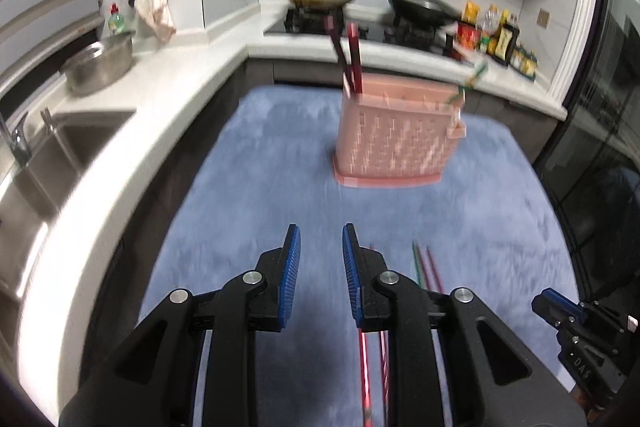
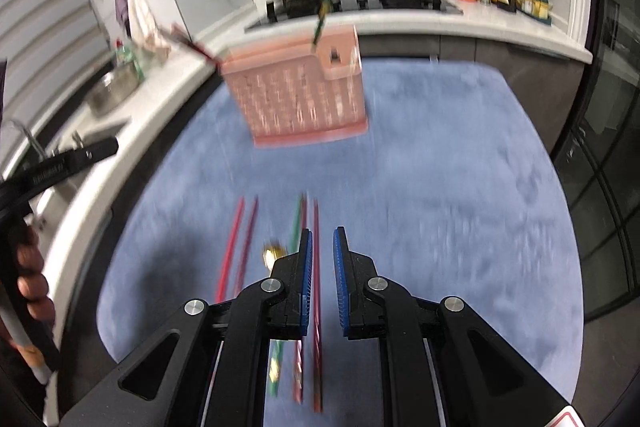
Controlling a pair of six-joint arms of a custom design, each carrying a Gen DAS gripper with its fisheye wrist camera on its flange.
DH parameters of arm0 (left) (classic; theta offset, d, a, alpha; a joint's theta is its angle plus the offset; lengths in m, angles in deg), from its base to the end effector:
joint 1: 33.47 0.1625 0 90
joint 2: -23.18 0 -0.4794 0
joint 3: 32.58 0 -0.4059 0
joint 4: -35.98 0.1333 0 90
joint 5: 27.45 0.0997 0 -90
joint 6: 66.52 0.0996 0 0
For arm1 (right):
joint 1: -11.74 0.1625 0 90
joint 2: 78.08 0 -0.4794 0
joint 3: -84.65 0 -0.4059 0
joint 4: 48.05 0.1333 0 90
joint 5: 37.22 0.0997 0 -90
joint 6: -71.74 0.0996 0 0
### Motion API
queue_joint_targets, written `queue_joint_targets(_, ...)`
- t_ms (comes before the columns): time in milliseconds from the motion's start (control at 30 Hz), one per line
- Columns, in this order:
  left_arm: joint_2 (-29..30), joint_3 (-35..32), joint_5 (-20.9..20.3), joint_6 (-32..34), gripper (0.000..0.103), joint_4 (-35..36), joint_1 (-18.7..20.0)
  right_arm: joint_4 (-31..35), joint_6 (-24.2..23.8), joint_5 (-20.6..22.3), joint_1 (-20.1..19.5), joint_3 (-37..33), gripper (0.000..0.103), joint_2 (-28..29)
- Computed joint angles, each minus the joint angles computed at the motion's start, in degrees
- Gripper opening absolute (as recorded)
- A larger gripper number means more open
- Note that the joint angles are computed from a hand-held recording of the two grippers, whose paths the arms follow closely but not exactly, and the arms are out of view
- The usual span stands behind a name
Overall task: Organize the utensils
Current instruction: 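Move both open tools back over the remaining utensils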
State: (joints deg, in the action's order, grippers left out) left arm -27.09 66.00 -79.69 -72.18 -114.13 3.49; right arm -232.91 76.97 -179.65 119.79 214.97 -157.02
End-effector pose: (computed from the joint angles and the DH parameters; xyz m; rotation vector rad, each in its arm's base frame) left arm -0.4346 -0.5702 0.1714 0.9551 2.4043 -0.6663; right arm 0.1940 -0.4200 0.3404 -0.1815 -2.2085 1.0653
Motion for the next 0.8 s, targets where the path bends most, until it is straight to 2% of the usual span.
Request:
queue_joint_targets(267,-3.1,7.5,-0.9,-5.8,0.021,4.2,0.3,1.9,6.9,1.3,-0.9,6.7,0.012,0.3)
queue_joint_targets(800,-4.7,13.3,-3.4,-7.9,0.022,7.4,0.1,1.0,9.2,3.5,-2.6,10.2,0.012,2.7)
